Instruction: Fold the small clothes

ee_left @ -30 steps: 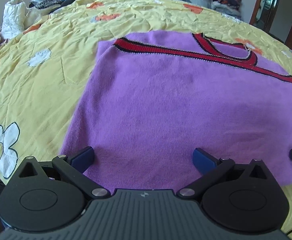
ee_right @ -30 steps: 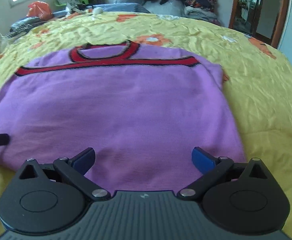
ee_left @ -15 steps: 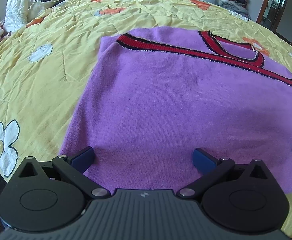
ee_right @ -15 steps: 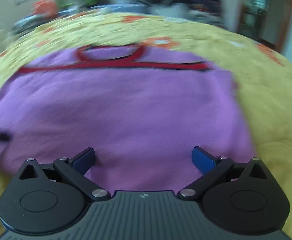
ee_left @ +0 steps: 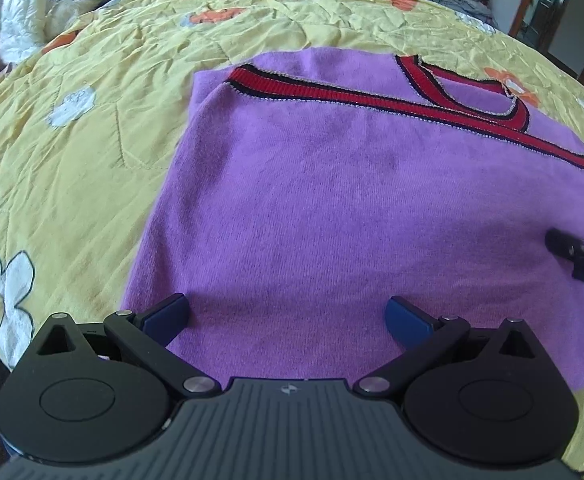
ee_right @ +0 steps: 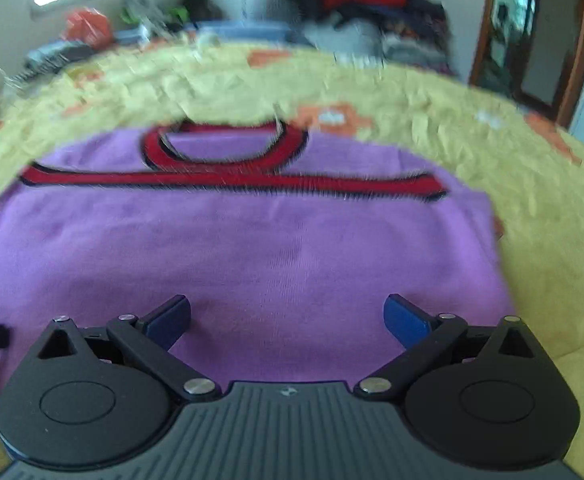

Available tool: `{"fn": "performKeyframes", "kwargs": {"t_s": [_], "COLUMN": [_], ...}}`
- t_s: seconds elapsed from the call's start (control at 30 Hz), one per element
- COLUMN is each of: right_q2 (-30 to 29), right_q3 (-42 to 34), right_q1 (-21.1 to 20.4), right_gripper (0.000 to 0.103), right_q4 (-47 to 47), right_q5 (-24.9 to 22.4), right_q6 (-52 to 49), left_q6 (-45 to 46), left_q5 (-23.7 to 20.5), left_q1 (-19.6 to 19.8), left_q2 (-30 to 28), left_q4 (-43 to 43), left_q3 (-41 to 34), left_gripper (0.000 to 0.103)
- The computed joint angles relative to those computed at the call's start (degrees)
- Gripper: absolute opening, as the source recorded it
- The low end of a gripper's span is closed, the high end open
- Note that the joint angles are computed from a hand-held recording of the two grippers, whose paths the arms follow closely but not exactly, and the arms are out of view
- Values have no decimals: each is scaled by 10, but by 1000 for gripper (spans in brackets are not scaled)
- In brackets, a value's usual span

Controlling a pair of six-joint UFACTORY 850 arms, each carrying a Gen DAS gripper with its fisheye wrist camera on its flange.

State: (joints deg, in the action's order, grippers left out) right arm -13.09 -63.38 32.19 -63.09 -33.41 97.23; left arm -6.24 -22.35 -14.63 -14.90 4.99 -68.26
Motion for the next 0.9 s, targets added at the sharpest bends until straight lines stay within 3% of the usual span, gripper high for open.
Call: {"fn": "performKeyframes", "kwargs": {"t_s": [0.2, 0.3, 0.37, 0.4, 0.47, 0.57, 0.67, 0.77, 0.9], "right_q2": [11, 38, 42, 38, 24, 2, -11, -16, -23], "right_q3": [2, 34, 40, 37, 21, 2, -13, -16, -24], "right_q1": [13, 40, 66, 75, 93, 127, 147, 156, 159], "right_gripper": [103, 103, 103, 103, 103, 103, 103, 103, 103], "right_q4": [19, -56, -99, -97, -95, -128, -128, -133, -132], "right_q5": [-9, 24, 24, 28, 28, -12, -30, -23, -22], "right_q6": [11, 117, 182, 187, 184, 195, 166, 160, 151], "left_q6": [208, 371, 487, 547, 632, 581, 569, 526, 503], "left_q5": [17, 78, 78, 43, -76, -243, -287, -368, -391], "left_q1": [27, 57, 78, 93, 128, 165, 177, 187, 185], "left_q2": [0, 6, -10, -28, -82, -184, -236, -297, -340], "left_q4": [-150, -327, -447, -507, -611, -629, -647, -650, -647], "left_q3": [0, 10, -12, -39, -110, -232, -300, -381, -445], "left_gripper": [103, 103, 103, 103, 103, 103, 103, 103, 103]}}
